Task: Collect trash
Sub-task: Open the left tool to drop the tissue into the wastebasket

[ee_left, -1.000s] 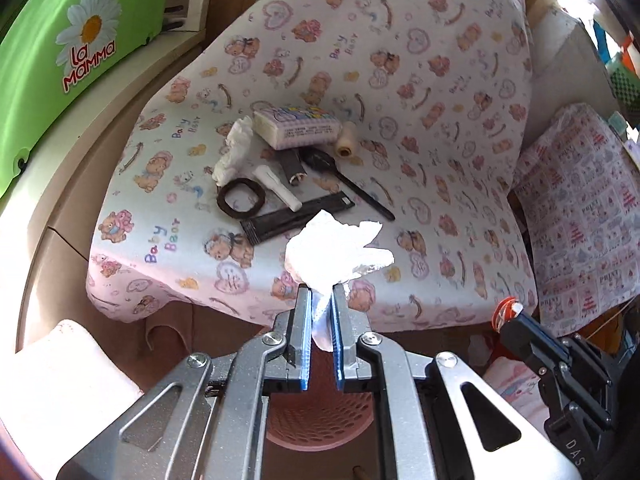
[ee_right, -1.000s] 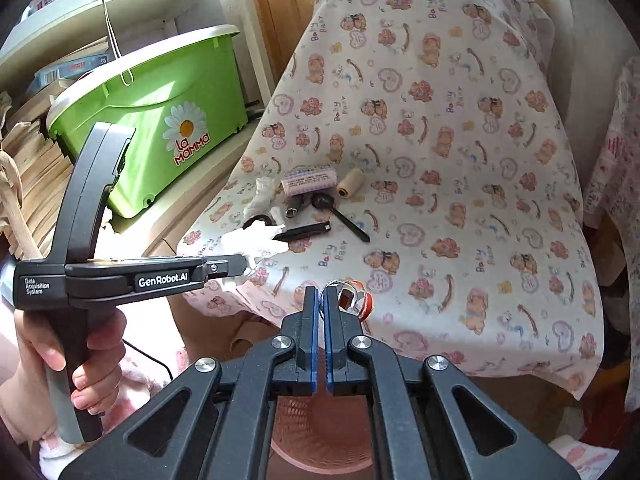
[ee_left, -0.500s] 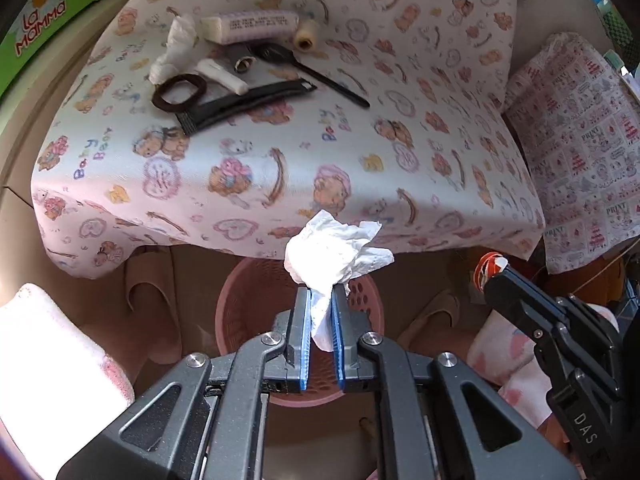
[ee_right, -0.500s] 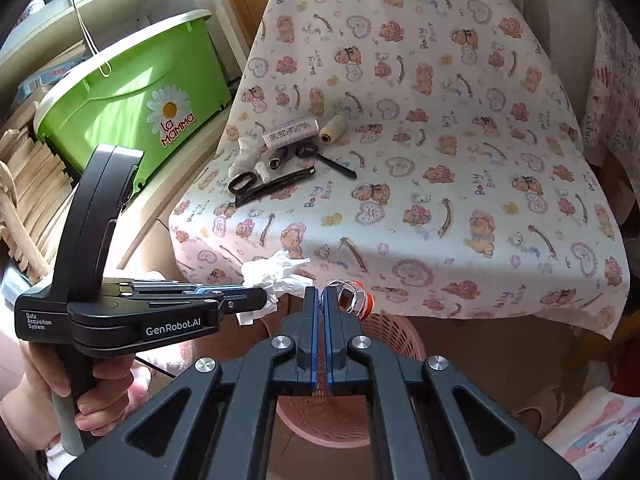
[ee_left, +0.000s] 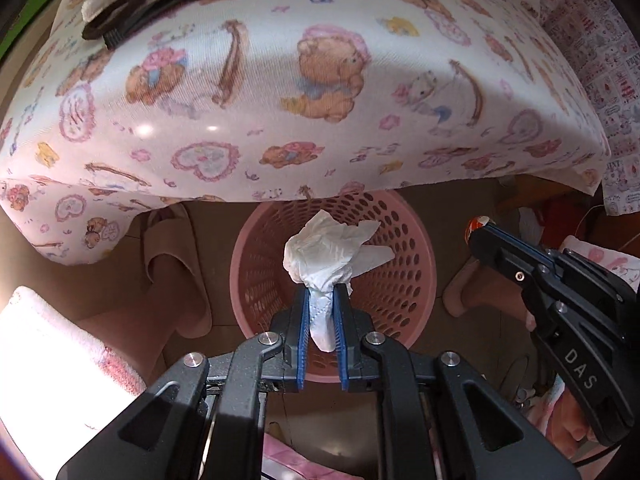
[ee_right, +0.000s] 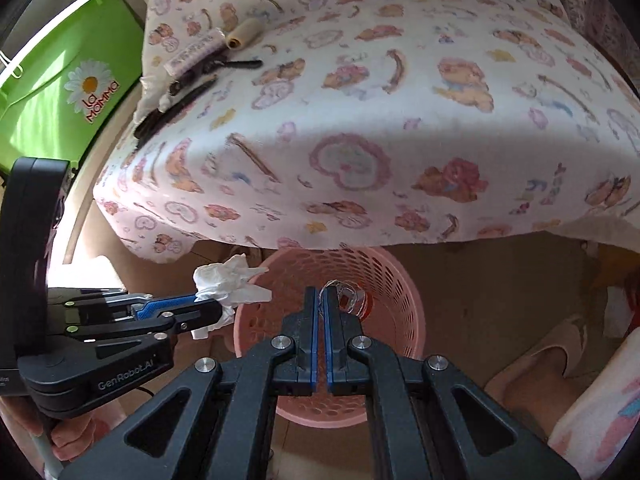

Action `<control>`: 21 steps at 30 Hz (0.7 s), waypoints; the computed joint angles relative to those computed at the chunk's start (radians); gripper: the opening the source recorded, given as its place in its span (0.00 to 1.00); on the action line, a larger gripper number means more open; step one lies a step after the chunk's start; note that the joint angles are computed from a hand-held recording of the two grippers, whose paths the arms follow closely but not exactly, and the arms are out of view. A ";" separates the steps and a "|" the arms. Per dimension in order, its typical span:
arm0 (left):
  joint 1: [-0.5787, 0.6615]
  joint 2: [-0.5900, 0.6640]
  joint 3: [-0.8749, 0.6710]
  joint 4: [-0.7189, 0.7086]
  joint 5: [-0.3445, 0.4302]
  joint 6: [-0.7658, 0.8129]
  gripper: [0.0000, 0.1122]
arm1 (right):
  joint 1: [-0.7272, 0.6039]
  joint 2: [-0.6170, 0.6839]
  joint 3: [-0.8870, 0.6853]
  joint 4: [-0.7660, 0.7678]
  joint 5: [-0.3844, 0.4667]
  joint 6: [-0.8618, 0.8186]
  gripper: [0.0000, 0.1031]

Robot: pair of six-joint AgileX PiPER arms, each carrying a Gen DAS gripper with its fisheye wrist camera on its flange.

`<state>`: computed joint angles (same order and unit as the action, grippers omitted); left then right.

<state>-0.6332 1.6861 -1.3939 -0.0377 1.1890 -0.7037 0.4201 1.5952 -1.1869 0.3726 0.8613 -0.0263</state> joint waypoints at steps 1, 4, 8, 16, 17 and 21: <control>0.016 0.008 0.007 -0.032 -0.004 0.015 0.10 | -0.002 0.013 0.006 -0.005 -0.008 0.012 0.03; 0.047 0.022 0.034 -0.070 -0.003 -0.010 0.10 | -0.011 0.053 0.021 -0.033 -0.027 0.067 0.03; 0.068 0.055 0.046 -0.127 -0.020 0.008 0.10 | -0.072 0.101 0.052 0.091 -0.021 0.006 0.03; 0.074 0.128 0.046 -0.155 -0.018 0.005 0.11 | -0.066 0.161 0.071 0.160 -0.026 -0.050 0.03; 0.070 0.141 0.040 -0.146 -0.019 -0.004 0.11 | -0.070 0.167 0.071 0.168 -0.022 -0.054 0.03; 0.071 0.153 0.034 -0.127 -0.004 -0.024 0.34 | -0.087 0.194 0.076 0.200 -0.015 -0.064 0.10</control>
<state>-0.5625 1.8388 -1.3603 -0.1647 1.1845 -0.7274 0.3328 1.7889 -1.1110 0.5726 0.8468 -0.0903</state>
